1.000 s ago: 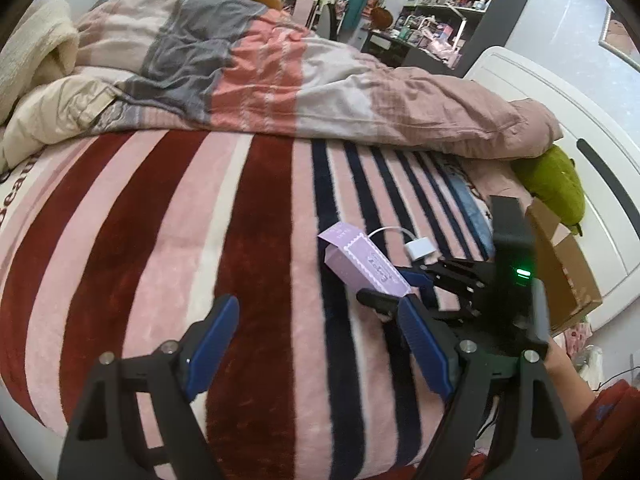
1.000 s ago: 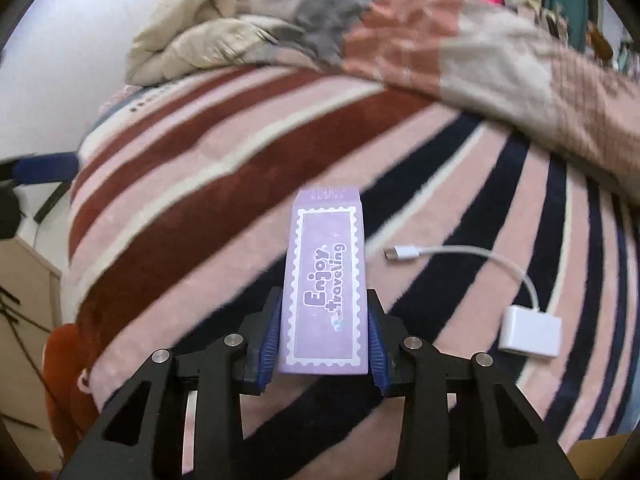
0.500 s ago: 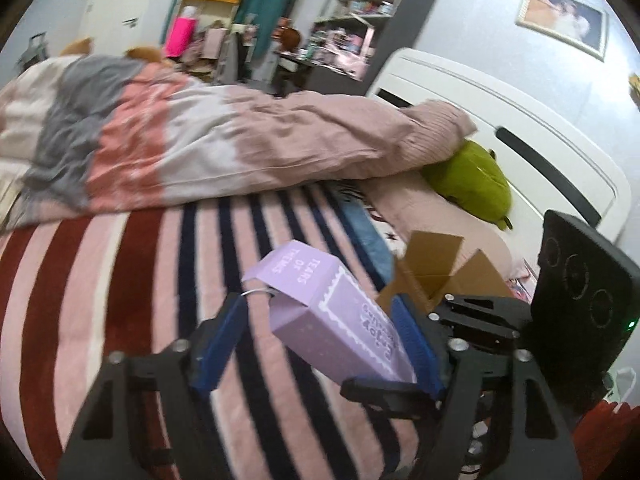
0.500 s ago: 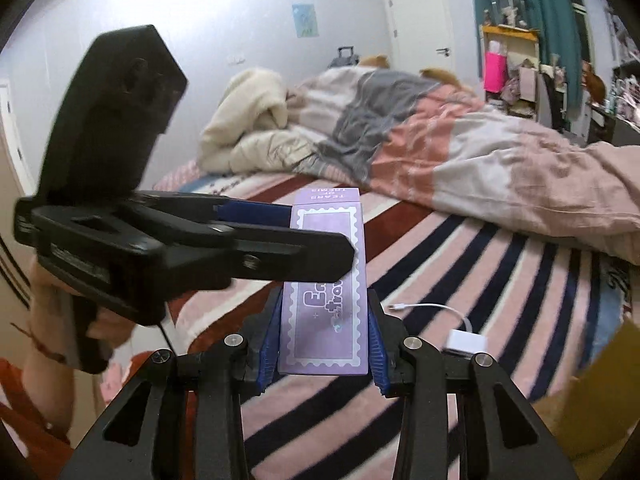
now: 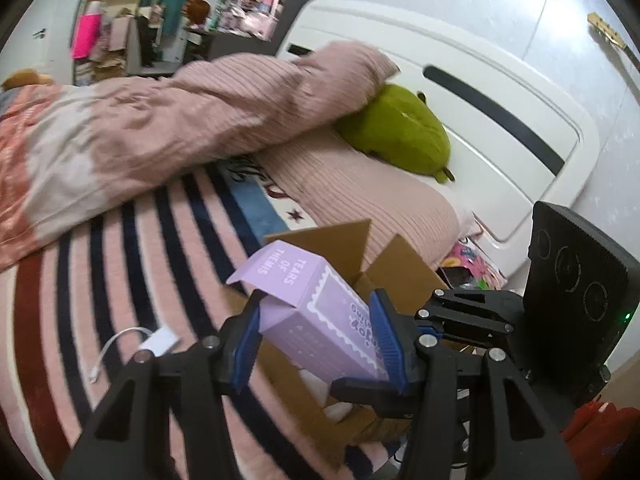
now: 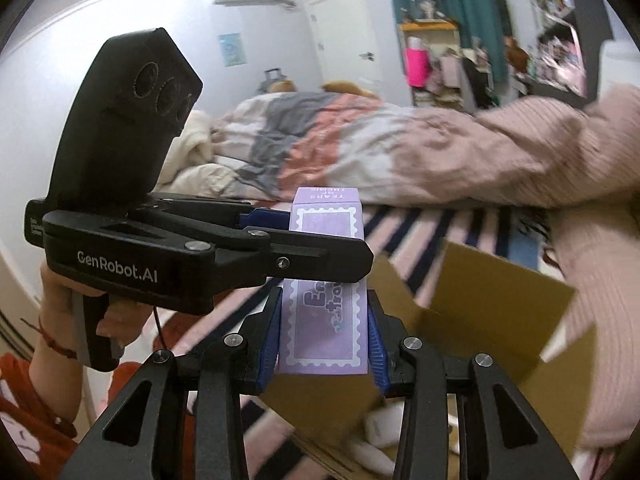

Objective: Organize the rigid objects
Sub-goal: 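Carry the lilac box into the cardboard box and open the right tool, then move the right tool back to the white USB adapter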

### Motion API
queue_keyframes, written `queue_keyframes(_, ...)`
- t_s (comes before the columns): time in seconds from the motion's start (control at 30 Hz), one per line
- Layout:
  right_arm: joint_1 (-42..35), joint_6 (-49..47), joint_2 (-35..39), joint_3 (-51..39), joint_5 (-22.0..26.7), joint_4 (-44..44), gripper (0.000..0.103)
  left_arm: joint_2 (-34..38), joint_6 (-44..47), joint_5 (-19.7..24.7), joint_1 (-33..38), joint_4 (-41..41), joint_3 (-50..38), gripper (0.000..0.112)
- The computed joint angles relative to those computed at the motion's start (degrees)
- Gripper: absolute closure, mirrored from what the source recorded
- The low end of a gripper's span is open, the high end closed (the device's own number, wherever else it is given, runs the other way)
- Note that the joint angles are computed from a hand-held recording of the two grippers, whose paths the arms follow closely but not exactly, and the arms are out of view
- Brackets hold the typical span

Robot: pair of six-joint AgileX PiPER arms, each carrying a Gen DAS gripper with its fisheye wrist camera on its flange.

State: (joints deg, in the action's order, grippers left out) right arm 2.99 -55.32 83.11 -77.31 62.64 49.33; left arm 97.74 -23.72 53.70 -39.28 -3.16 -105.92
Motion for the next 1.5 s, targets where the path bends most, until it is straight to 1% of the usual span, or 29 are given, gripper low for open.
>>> queue_keyframes(0.1,-2.1,0.8,0.5,-0.3,0.4,-2.4,0.07,4.4,1.0,2.2,0.0,-2.3,-4.8,0.063)
queue_keyframes(0.23,-3.7,1.6,0.6,-0.1,0.7,-5.5,0.07,8.6,1.2,4.8,-0.9,-2.7,-9.8,0.063)
queue_keyframes(0.33,-3.8,1.6,-0.3,1.6,-1.0,-7.9,0.069,11.1,1.0,7.9,-1.3,-2.0,-13.6,0.06)
queue_keyframes(0.4,-3.5,3.0,-0.5,2.3,-2.2,-10.2,0.069,12.5,0.2,9.8,-1.6,-0.7,-15.9,0.056)
queue_keyframes(0.5,-2.7,4.9,-0.7,2.9,-3.4,-12.8,0.068,12.5,-0.4,10.8,-1.8,0.2,-16.0,0.053)
queue_keyframes(0.53,-2.3,5.6,-0.4,2.8,-4.0,-13.6,0.067,12.3,-0.7,10.9,-2.0,0.9,-15.8,0.053)
queue_keyframes(0.57,-2.2,6.1,-0.5,2.8,-4.2,-14.2,0.058,11.5,-1.1,10.6,-2.2,1.8,-15.0,0.05)
queue_keyframes(0.6,-1.9,6.5,-0.7,2.8,-4.6,-14.8,0.046,10.4,-1.6,10.0,-2.4,2.6,-13.7,0.047)
queue_keyframes(0.63,-1.3,6.8,-0.9,2.8,-5.1,-15.3,0.043,9.5,-1.9,9.5,-2.4,3.0,-12.8,0.046)
queue_keyframes(0.73,0.5,7.3,-2.4,3.1,-6.2,-17.0,0.028,5.1,-3.4,7.4,-2.2,4.9,-7.7,0.044)
queue_keyframes(0.77,1.2,7.6,-2.7,3.1,-6.7,-17.5,0.019,3.6,-4.0,6.9,-2.3,5.8,-6.0,0.044)
queue_keyframes(0.8,2.0,7.7,-3.2,3.3,-7.2,-17.8,0.014,1.7,-4.8,6.5,-2.3,6.9,-4.1,0.044)
queue_keyframes(0.87,3.4,7.7,-3.9,3.2,-7.4,-18.3,0.01,-2.0,-6.4,5.7,-2.2,9.1,-0.1,0.044)
queue_keyframes(0.93,5.9,9.9,-4.3,2.3,-7.2,-19.6,0.008,-7.2,-8.5,4.2,-1.8,11.4,5.6,0.044)
queue_keyframes(0.97,7.4,11.4,-4.5,1.9,-7.5,-20.3,0.004,-9.4,-9.4,3.7,-1.5,12.3,7.9,0.043)
queue_keyframes(1.03,10.0,13.3,-5.2,2.0,-9.4,-20.7,0.002,-15.4,-12.9,2.8,-0.8,15.6,14.4,0.037)
queue_keyframes(1.07,11.4,12.3,-6.2,3.1,-11.7,-18.5,0.002,-17.8,-14.7,3.0,-0.6,17.3,16.9,0.034)
queue_keyframes(1.13,13.9,9.5,-7.6,4.9,-15.1,-14.1,0.002,-22.5,-17.2,3.4,0.2,19.8,21.8,0.034)
queue_keyframes(1.17,16.3,9.9,-7.6,5.0,-16.7,-14.2,0.001,-24.6,-18.0,3.5,0.7,20.5,24.0,0.034)
queue_keyframes(1.2,18.6,12.1,-6.9,4.0,-17.0,-16.4,0.0,-27.1,-19.0,3.5,1.4,21.2,26.6,0.034)
queue_keyframes(1.23,21.0,14.1,-5.6,2.3,-16.3,-18.2,0.0,-29.7,-19.8,3.7,2.4,21.7,29.3,0.034)
queue_keyframes(1.27,23.3,14.6,-3.3,-0.1,-14.3,-18.0,0.0,-31.7,-20.5,3.6,3.1,22.1,31.5,0.034)
queue_keyframes(1.3,24.4,15.0,-2.0,-1.0,-14.0,-17.1,0.0,-34.7,-20.9,3.3,4.8,22.2,34.8,0.034)
queue_keyframes(1.33,25.7,15.5,-0.9,-1.2,-14.8,-15.9,0.0,-36.5,-21.4,3.1,5.6,22.5,36.9,0.033)
queue_keyframes(1.4,29.3,17.4,1.3,-1.1,-18.1,-15.1,0.0,-40.7,-20.6,2.2,9.8,21.2,42.2,0.033)
queue_keyframes(1.47,34.0,20.5,4.6,-2.1,-20.1,-18.5,0.0,-43.3,-18.1,1.1,14.1,18.3,46.1,0.033)
queue_keyframes(1.5,35.7,22.0,5.6,-2.1,-21.3,-19.9,0.0,-45.0,-15.2,-0.1,17.7,15.5,48.7,0.033)
